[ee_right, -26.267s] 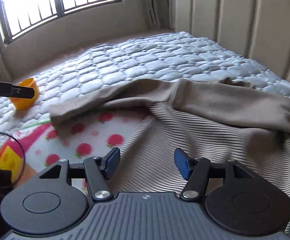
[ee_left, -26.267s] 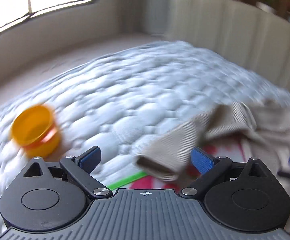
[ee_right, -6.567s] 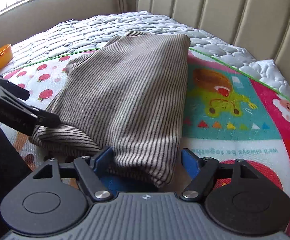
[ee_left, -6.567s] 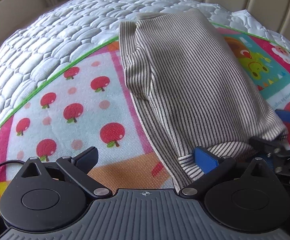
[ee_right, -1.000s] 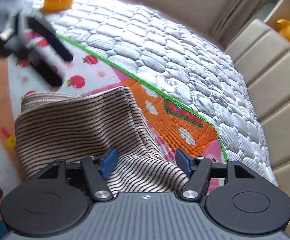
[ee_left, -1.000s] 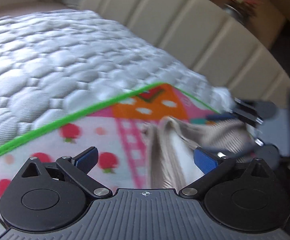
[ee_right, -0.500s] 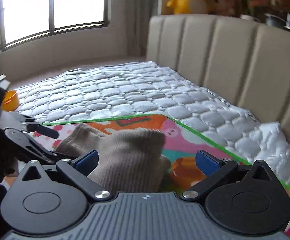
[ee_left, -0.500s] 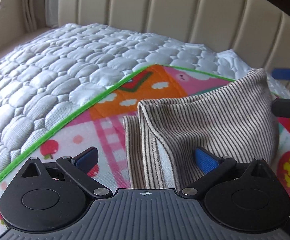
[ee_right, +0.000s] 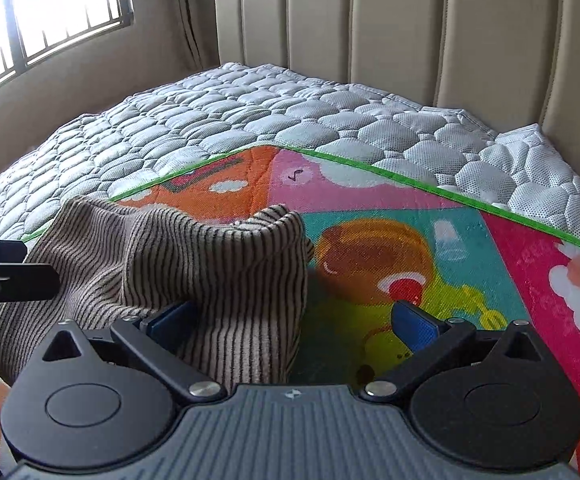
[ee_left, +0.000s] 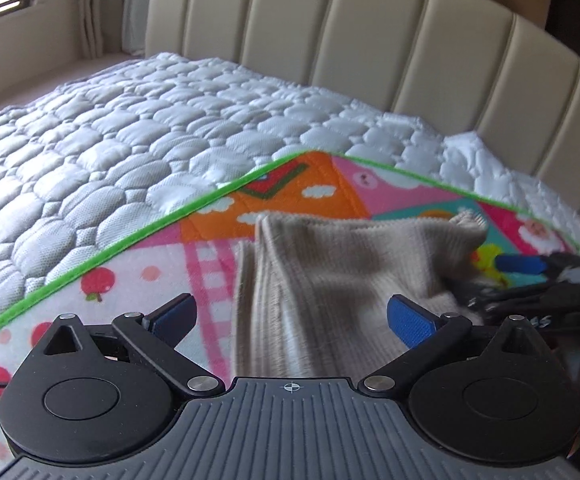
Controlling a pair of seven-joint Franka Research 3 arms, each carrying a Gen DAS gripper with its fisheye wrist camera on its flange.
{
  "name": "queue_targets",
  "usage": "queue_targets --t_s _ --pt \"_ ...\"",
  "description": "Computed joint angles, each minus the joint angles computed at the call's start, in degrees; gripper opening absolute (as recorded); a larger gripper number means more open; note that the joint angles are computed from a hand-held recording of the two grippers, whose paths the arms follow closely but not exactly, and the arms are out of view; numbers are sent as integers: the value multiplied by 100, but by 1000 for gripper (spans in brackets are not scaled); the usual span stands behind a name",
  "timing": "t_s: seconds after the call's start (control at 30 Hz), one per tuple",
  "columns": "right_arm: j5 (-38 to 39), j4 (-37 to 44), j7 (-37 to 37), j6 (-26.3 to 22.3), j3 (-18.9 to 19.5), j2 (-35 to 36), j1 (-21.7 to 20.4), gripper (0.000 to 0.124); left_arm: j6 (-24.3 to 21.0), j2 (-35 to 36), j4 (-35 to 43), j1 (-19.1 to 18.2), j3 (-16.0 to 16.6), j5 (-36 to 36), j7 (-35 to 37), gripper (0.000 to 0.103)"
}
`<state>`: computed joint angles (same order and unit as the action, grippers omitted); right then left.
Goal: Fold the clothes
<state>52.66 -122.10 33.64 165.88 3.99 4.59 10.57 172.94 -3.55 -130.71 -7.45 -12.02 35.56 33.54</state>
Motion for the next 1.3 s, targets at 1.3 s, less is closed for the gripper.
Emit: queue_targets --t_s 1.3 --pt "1277 -332 -1347 559 40 -240 327 103 533 276 -291 -238 148 -2770 2415 103"
